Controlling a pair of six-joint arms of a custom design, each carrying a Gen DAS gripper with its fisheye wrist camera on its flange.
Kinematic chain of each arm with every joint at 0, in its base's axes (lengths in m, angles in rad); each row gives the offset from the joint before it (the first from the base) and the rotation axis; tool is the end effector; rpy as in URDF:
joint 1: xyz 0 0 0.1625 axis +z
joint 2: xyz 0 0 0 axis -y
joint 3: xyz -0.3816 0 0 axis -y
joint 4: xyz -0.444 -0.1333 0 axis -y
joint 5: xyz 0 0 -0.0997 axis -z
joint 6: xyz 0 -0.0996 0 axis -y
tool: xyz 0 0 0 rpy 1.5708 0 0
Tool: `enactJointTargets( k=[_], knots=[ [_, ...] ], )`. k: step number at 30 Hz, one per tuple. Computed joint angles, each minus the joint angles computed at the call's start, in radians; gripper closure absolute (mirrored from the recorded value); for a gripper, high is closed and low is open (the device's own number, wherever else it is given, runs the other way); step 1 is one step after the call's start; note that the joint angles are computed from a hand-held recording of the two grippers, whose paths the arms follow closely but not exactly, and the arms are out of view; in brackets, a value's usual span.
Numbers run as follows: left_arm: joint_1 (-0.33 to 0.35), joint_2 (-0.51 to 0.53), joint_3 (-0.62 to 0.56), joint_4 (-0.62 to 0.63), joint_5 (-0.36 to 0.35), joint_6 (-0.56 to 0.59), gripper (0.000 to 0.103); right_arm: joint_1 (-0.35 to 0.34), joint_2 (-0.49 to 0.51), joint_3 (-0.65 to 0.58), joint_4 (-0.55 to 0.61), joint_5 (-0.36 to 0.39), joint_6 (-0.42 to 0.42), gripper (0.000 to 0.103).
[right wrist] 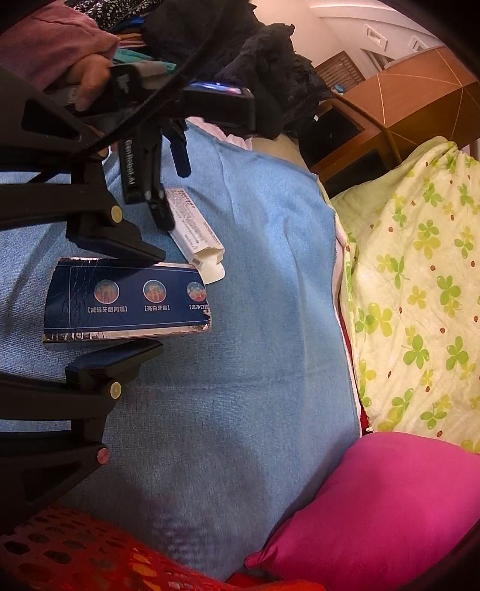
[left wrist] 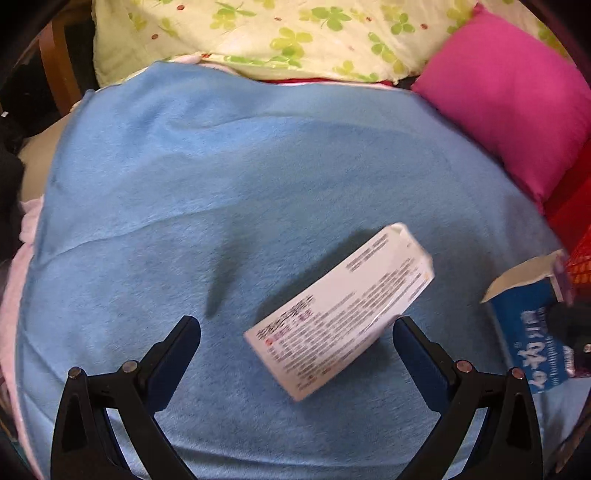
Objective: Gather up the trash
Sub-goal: 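Grasp the white medicine box with the left tool while the right tool holds the toothpaste box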
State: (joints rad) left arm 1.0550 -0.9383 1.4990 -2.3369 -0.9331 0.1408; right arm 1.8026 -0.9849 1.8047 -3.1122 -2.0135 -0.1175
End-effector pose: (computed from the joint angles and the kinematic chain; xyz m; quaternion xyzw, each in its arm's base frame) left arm -0.1854 -0.7174 0.1762 0.2741 0.9045 -0.1538 0.2882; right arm 0.2371 -0.6101 0.1542 0.0823 -0.9124 0.3556 0.1854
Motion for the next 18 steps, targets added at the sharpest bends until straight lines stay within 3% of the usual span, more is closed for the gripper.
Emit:
enactJointTargets(
  k=[4, 7, 8, 10, 12, 18],
  knots=[
    [0.003, 0.024, -0.015, 0.032, 0.02, 0.002, 0.0, -0.005, 0.009, -0.007, 0.007, -0.002, 0.006, 0.058],
    [0.001, 0.028, -0.002, -0.011, 0.04, 0.023, 0.002, -0.004, 0.016, -0.013, 0.009, -0.007, 0.006, 0.058],
    [0.002, 0.027, -0.001, -0.019, 0.036, 0.021, 0.005, -0.003, 0.017, -0.014, 0.008, -0.009, 0.004, 0.058],
    [0.001, 0.017, 0.014, -0.054, 0.046, 0.013, 0.035, 0.001, 0.019, -0.014, 0.002, -0.016, -0.001, 0.058],
    [-0.01, 0.0, 0.034, -0.059, 0.065, -0.014, 0.051, 0.006, 0.024, -0.016, -0.009, -0.026, -0.013, 0.058],
    [-0.017, -0.061, 0.09, -0.075, 0.058, -0.078, 0.055, 0.02, 0.025, -0.009, -0.038, -0.033, -0.043, 0.058]
  ],
)
